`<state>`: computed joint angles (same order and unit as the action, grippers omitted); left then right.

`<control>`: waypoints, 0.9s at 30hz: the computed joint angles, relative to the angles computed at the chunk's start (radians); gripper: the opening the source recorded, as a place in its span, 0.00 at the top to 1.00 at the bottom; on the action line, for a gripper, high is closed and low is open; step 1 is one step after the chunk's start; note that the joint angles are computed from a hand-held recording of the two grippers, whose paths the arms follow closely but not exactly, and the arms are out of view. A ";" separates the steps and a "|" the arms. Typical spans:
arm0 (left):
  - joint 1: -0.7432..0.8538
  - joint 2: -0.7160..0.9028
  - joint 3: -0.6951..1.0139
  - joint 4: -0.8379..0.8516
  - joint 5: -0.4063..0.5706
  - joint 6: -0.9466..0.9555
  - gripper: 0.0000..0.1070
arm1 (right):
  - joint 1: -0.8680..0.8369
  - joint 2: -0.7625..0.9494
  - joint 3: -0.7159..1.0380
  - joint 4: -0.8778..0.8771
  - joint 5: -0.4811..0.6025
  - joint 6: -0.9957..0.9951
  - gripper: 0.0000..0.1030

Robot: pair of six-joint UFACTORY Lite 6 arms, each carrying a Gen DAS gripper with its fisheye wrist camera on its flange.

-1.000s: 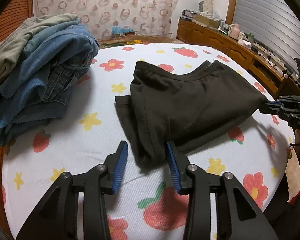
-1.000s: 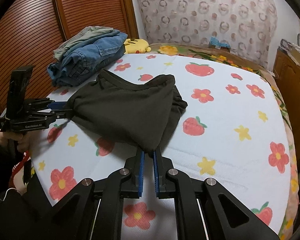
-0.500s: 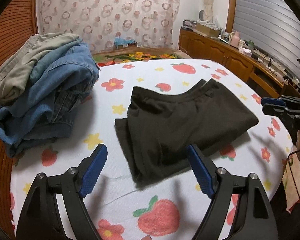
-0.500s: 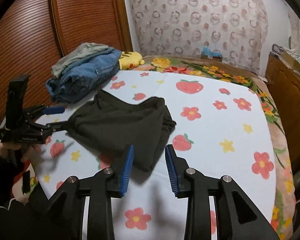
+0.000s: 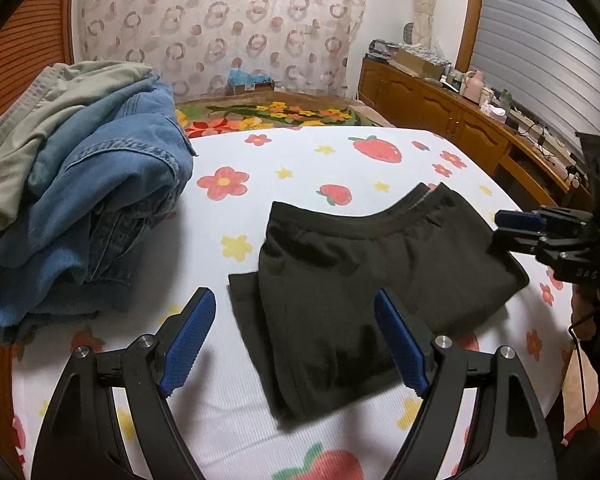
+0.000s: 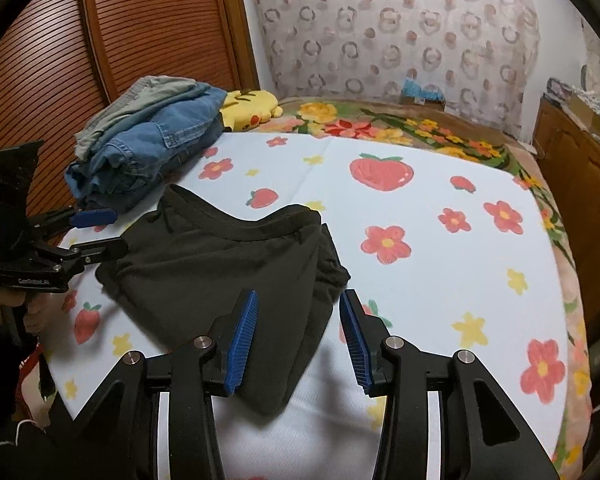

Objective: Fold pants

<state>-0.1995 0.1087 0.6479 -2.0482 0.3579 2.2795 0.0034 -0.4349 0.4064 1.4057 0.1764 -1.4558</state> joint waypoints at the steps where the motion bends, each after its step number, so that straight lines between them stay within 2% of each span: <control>1: 0.002 0.020 0.018 0.025 0.002 -0.023 0.23 | 0.002 0.037 0.020 0.049 -0.005 -0.054 0.57; 5: -0.002 0.081 0.074 0.045 -0.014 -0.040 0.27 | -0.007 0.167 0.098 0.160 0.002 -0.179 0.57; 10: -0.006 0.149 0.132 0.074 -0.026 -0.070 0.35 | -0.025 0.273 0.167 0.207 0.023 -0.238 0.57; 16: 0.007 0.231 0.191 0.157 -0.025 -0.154 0.42 | -0.038 0.349 0.204 0.280 0.056 -0.319 0.57; 22: 0.010 0.240 0.194 0.139 -0.021 -0.135 0.46 | -0.041 0.363 0.212 0.311 0.074 -0.357 0.56; 27: 0.017 0.240 0.200 0.252 0.021 -0.231 0.70 | -0.041 0.383 0.223 0.309 0.105 -0.362 0.57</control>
<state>-0.1826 0.3492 0.8480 -1.7959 0.3787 2.0489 -0.0373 -0.0518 0.6293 1.7150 0.2817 -1.8178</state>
